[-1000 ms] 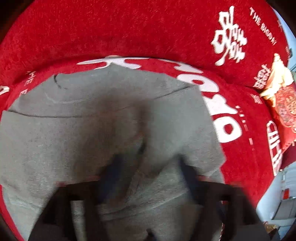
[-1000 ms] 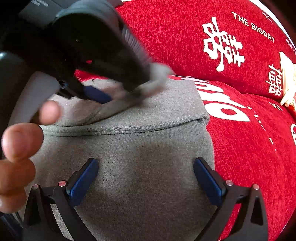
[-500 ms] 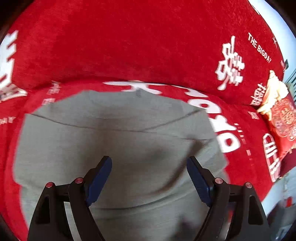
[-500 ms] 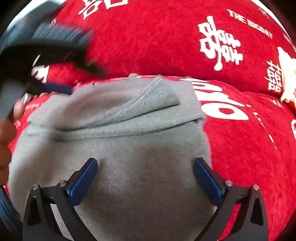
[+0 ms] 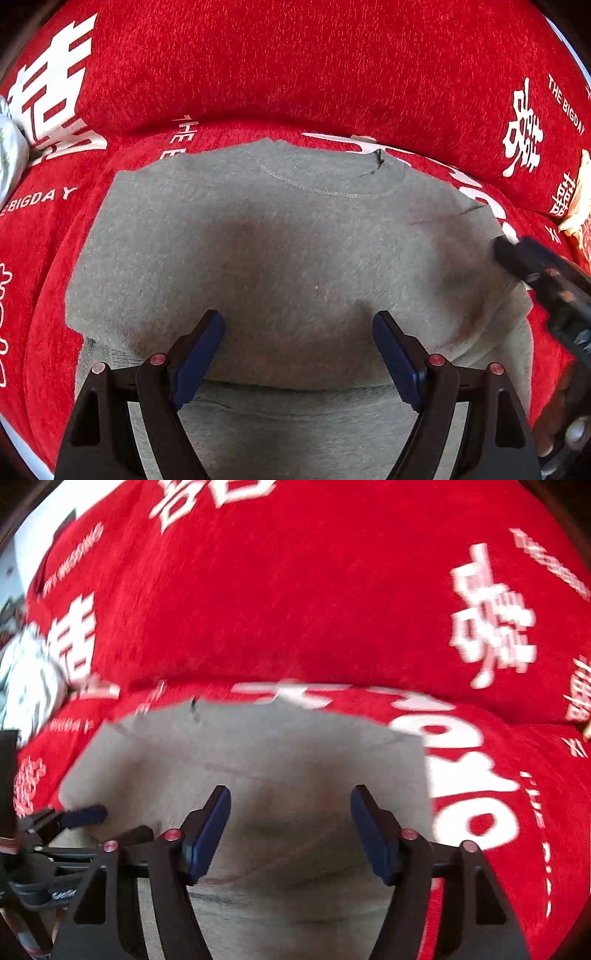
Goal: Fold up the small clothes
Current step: 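Move both grippers over the sweater body toward its ribbed hem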
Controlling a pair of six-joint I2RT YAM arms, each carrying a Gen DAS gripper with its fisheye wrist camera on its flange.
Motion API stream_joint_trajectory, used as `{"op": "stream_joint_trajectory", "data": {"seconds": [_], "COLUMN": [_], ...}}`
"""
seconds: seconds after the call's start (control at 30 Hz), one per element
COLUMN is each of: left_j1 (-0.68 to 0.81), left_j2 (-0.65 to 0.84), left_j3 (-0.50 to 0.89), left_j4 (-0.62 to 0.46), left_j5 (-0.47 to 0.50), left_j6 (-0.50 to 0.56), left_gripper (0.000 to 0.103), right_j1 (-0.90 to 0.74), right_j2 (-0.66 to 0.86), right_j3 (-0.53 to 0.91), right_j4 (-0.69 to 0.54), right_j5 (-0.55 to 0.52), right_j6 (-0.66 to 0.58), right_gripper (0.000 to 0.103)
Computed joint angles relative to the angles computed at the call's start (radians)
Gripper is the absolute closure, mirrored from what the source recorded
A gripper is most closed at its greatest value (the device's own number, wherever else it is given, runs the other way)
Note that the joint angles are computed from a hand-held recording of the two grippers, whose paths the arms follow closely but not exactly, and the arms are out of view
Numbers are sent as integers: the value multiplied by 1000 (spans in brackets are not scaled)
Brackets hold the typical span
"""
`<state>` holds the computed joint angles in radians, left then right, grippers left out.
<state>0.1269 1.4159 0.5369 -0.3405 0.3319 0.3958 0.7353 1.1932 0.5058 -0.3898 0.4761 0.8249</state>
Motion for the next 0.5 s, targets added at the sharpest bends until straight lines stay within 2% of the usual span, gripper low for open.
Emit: {"op": "stream_joint_trajectory", "data": {"seconds": [0.07,0.17,0.23,0.3,0.4,0.5], "left_j1": [8,25,48,71,75,40], "left_j2": [-6,-12,-25,-45,-74,-78], "left_j3": [-5,-8,-10,-11,-11,-9], "left_j4": [-1,-4,-15,-30,-36,-24], "left_j5": [2,4,13,27,36,13], "left_j6": [24,54,85,110,113,88], "left_gripper": [19,19,19,19,19,19], "right_j1": [4,65,153,252,315,189], "right_j2": [38,36,-59,-183,-326,-467], "right_j3": [-25,-89,-153,-179,-178,-185], "right_j4": [49,37,-27,-156,-346,-357], "right_j5": [-48,-40,14,54,118,100], "right_j6": [-9,70,167,292,433,353], "right_gripper": [32,33,33,32,32,32]}}
